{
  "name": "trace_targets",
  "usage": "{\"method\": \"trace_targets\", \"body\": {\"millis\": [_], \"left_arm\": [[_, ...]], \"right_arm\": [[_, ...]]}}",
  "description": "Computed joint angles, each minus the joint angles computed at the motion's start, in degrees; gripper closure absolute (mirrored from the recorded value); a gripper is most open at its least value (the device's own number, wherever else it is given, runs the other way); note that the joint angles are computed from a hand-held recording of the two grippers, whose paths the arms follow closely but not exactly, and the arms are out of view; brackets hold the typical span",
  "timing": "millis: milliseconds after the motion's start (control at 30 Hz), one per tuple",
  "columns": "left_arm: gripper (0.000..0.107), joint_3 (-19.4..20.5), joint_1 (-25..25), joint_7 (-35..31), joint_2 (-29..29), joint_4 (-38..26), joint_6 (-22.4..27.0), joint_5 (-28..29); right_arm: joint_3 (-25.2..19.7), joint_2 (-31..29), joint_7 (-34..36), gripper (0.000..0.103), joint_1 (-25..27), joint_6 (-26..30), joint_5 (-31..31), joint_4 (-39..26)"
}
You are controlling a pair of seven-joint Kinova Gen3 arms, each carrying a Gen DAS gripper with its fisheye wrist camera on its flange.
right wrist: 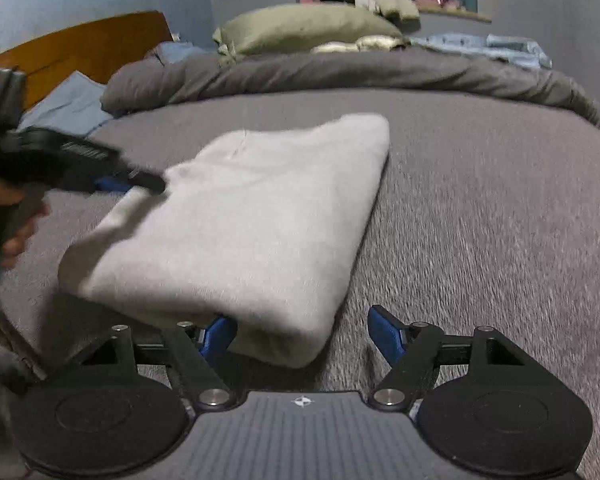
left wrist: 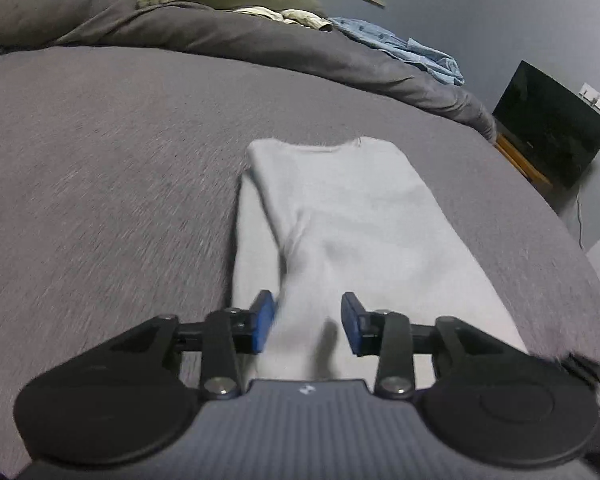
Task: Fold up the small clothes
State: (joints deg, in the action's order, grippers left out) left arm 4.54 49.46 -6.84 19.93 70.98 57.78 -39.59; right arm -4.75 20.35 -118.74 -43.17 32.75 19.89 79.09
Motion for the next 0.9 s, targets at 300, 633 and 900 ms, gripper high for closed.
{"method": "trace_targets", "body": {"millis": [300, 633, 900], "left_arm": [[0.065, 0.97, 5.97, 1.83, 3.18, -1.39, 11.87, -3.78], [0.051, -0.79, 5.67, 0.27, 5.04, -1.28, 11.56, -4.25], [0.048, -0.62, 4.66, 4.19, 3.19, 2.1, 8.53, -4.29]], "right_arm": [[6.61, -0.62, -15.46, 0.033, -7.82, 0.87, 14.73, 3.43], [-0.43, -1.08, -10.64, 0.033, 1.25, 7.43, 4.81, 0.92], [-4.27, -5.73, 1.02, 0.023, 5.16, -2.92, 0.34, 3.95]]}}
